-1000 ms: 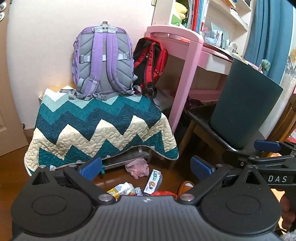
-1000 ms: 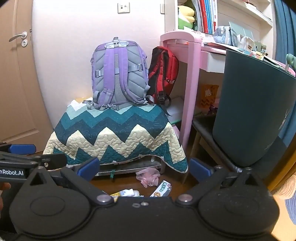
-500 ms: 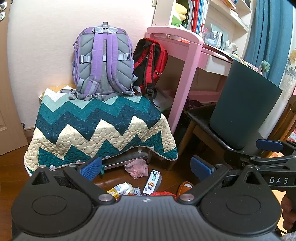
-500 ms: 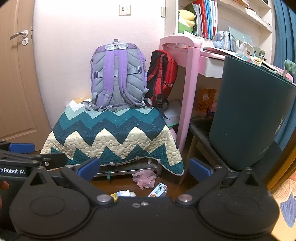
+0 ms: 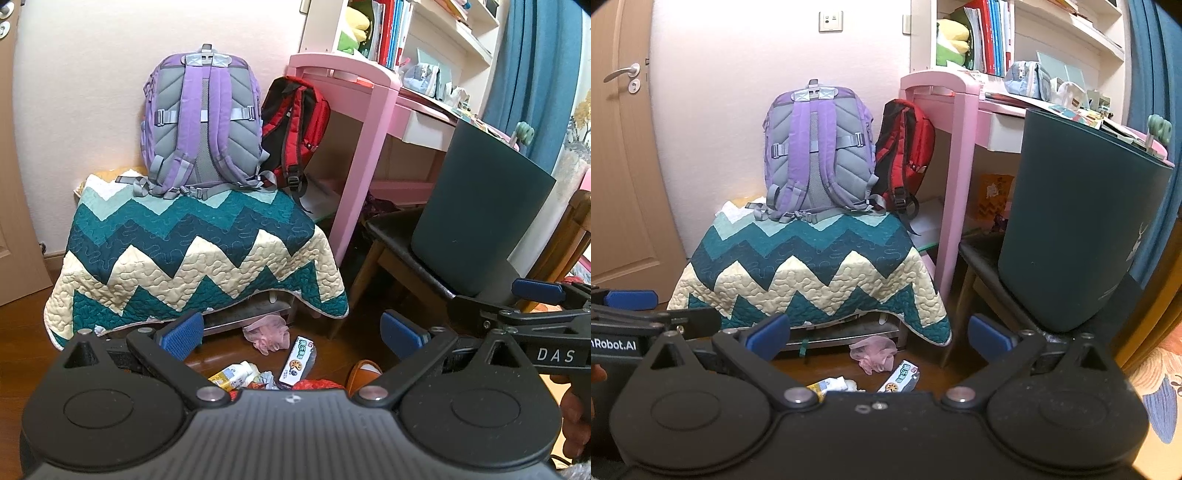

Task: Collect trash

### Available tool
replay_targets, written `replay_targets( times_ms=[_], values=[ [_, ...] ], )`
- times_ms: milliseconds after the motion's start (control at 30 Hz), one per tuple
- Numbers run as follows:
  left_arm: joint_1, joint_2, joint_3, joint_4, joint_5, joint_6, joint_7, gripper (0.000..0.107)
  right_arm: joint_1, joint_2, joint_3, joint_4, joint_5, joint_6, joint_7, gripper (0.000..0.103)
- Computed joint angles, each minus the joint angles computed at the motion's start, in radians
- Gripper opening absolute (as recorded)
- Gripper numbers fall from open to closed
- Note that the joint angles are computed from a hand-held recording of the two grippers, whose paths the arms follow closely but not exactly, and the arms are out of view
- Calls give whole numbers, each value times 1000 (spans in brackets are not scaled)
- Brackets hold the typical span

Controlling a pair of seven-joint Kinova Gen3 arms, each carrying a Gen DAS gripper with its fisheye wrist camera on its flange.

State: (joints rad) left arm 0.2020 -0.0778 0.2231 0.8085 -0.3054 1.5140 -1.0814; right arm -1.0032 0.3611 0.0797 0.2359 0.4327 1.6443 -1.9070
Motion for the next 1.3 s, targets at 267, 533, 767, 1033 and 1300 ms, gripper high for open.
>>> replay_targets(
  times_ms=[267, 533, 767, 1033, 1300],
  values=[
    [9, 4, 11, -12, -8, 15, 21, 103, -9, -14, -8, 28, 22, -12, -7, 103],
    [8, 2, 2, -11, 6, 19, 26, 103, -11, -1, -1, 0, 18, 3, -3, 103],
    [2, 3, -1, -15, 5, 26, 33, 103, -8, -20, -13, 43, 22, -21, -12, 103],
    [3, 9, -7, -29, 3, 36, 27, 103, -5, -29, -25, 66, 30, -34, -21, 103],
    [-6, 5, -17, -26, 21, 34, 13, 103, 6, -2, -18, 8, 10, -3, -3, 103]
  ],
)
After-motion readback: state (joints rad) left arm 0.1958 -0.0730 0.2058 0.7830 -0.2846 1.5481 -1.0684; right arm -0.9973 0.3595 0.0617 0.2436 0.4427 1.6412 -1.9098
